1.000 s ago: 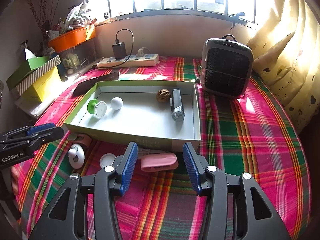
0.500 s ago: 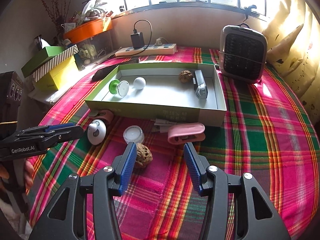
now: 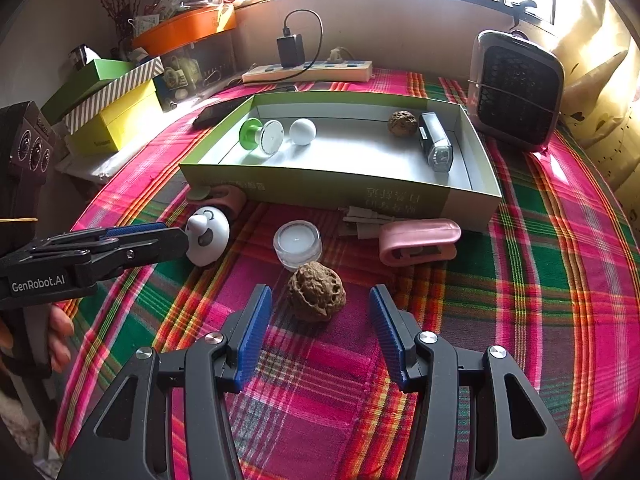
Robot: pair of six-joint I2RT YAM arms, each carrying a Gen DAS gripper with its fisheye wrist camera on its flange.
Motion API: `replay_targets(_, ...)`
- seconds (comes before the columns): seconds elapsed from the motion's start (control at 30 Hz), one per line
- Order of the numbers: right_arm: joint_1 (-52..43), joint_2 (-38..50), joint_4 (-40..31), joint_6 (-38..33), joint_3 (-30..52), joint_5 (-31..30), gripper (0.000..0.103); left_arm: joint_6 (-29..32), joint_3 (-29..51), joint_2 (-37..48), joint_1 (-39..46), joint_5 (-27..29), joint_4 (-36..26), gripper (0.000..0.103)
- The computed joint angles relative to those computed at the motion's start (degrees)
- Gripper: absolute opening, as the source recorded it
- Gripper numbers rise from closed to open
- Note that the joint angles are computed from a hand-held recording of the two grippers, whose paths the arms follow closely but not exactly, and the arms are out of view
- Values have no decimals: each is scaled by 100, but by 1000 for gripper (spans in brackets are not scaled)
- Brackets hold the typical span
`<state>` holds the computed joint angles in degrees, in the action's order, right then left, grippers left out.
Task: Organize objects
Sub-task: 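Close left gripper on the white panda-faced piece while right gripper closes on a walnut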
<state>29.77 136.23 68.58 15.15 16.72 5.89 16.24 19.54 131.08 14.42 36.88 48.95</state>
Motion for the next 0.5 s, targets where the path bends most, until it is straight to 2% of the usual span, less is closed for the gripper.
replay_targets(0.3,91,-126,-365,-165,146,208,52,-20,-9,38,-113,-58,142,54)
replay_targets(0.5,-5,-117,-306,-280,109,132,52,-427,66,-62,-468,-375,177,54)
